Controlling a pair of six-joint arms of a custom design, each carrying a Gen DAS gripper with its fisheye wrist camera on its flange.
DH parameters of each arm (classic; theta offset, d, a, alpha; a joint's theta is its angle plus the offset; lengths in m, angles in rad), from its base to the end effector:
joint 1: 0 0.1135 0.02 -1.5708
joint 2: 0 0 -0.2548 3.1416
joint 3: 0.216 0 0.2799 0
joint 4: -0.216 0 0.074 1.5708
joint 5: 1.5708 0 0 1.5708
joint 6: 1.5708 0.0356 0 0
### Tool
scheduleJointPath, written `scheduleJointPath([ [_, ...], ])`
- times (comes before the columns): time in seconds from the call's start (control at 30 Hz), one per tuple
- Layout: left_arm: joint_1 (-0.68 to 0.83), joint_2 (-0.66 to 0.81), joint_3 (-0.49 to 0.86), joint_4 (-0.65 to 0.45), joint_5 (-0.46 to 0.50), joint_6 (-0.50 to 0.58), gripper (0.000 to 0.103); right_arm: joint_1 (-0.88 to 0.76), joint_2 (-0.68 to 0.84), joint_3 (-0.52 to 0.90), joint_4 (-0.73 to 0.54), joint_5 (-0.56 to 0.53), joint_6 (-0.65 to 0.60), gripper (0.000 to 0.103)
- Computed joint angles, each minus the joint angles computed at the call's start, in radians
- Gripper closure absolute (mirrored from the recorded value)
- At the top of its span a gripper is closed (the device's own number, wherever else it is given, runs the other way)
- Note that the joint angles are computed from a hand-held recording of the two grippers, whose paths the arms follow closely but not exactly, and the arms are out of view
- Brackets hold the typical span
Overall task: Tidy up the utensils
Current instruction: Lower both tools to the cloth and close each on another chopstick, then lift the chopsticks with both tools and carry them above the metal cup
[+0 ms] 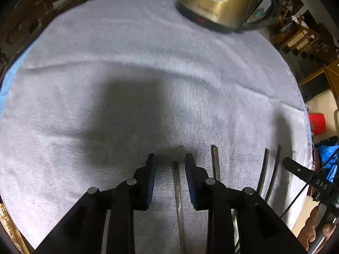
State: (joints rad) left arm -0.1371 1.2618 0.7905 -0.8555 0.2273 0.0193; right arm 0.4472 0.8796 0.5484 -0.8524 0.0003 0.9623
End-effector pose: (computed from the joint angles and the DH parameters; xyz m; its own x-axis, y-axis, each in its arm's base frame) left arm 0.2363 -0.0407 0.1801 -0.9575 0.1511 -0.2458 0.2056 0.9550 -0.2140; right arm 0.1596 0.0765 0.1762 -0.8320 0.5110 -0.2161 0.4379 0.8440 0.3097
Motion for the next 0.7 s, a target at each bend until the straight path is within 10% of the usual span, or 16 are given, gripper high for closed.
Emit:
scheduleJointPath([
  [0.37, -0.073, -0.125, -0.066, 0.017, -0.103, 0.035, 0.098, 0.226, 0.32, 0.165, -0.05, 0.23, 0.041, 0.093],
  [0.7, 0.344, -0.481, 0.002, -0.246, 0.159, 0.287, 0.098, 0.464, -0.377, 0.013, -0.322, 0.394, 0.323, 0.095],
])
